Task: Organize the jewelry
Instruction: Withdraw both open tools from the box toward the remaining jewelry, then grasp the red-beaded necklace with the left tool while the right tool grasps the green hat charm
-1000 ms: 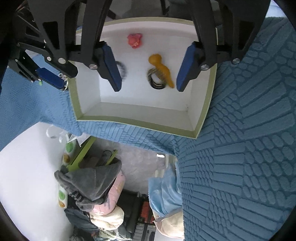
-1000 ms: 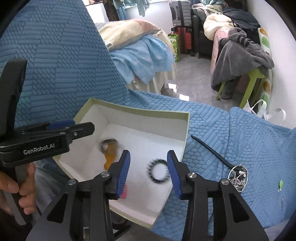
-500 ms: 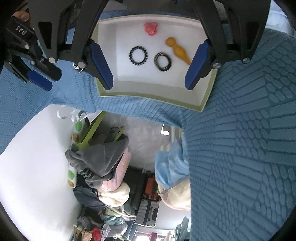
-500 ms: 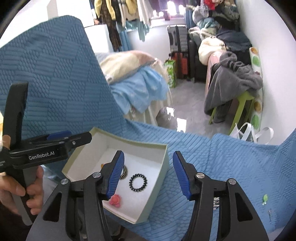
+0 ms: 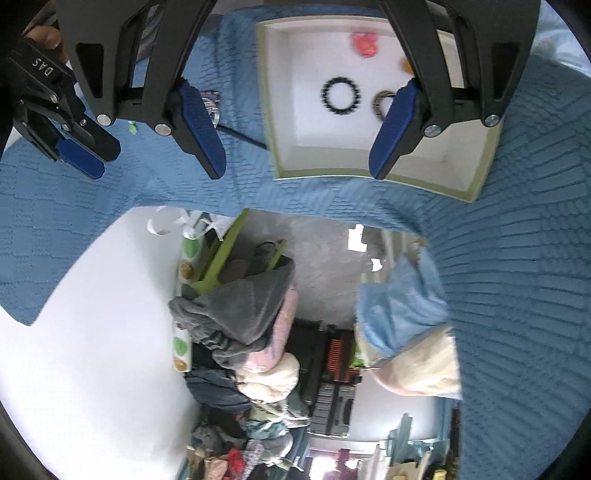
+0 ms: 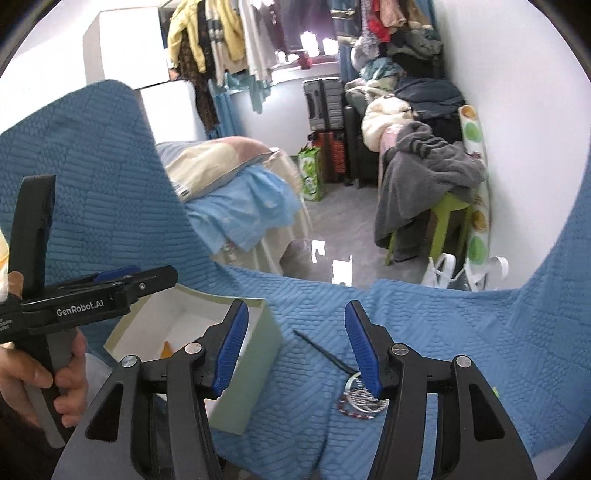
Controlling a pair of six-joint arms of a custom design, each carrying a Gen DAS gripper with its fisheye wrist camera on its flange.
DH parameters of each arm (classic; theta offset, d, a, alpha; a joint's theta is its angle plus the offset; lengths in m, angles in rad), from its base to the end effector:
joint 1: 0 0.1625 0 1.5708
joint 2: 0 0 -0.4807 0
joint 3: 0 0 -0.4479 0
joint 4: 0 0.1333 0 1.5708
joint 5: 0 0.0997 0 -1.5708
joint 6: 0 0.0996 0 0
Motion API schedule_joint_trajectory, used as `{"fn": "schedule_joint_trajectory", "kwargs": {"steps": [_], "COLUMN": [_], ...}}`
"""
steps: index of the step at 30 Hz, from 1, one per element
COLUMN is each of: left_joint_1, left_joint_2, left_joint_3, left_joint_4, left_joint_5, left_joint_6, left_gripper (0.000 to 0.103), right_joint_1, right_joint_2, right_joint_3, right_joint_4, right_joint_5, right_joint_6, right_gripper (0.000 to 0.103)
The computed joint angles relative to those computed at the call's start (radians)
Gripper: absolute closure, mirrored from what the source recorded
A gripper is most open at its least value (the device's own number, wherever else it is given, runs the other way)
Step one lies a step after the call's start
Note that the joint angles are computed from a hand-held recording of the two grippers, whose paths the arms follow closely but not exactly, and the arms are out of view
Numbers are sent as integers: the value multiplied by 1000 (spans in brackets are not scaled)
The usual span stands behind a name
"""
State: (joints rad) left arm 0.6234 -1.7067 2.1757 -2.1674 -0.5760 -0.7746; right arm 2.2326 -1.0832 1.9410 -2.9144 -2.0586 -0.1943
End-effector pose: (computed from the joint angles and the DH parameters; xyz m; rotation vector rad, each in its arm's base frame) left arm -0.2308 -0.4330 0.3952 0.1224 2.3644 -1.0729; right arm 0.4662 -0.4575 0.2171 0.9587 -2.4979 0.7976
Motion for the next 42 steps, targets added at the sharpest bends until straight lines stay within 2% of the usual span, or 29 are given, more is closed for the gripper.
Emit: {"fn": "schedule_joint_trajectory", "kwargs": {"steps": [12,18,26,32,35,42], "left_joint_1": [5,13,48,90,106,125], "left_joint_2": [136,214,321,373,400,428], "left_joint_3": [33,51,56,54,50,47], "left_joint_4": [-269,-340,-388,-376,-360,-329], "left_joint_5": [-108,-161,-258,-307,-311,-295], "left_joint_6": [129,182,213,196,179,155], "left_gripper": [24,30,41,59,67,73], "right_joint_1": [-112,-187,-287,-349,-373,-409], "right_joint_2": [-126,-175,-199,-194,-185,-176], "right_joint_3": [120,178,209,212,209,203], "right_joint_4": [-94,-131,-138,-106,-87,-30], "right_joint_5": [-80,-103,-94,-107,-116,-109], "right_joint_6": [-49,-73,-63,-50,-42,11], "right_gripper": [51,52,54,57,58,59]}}
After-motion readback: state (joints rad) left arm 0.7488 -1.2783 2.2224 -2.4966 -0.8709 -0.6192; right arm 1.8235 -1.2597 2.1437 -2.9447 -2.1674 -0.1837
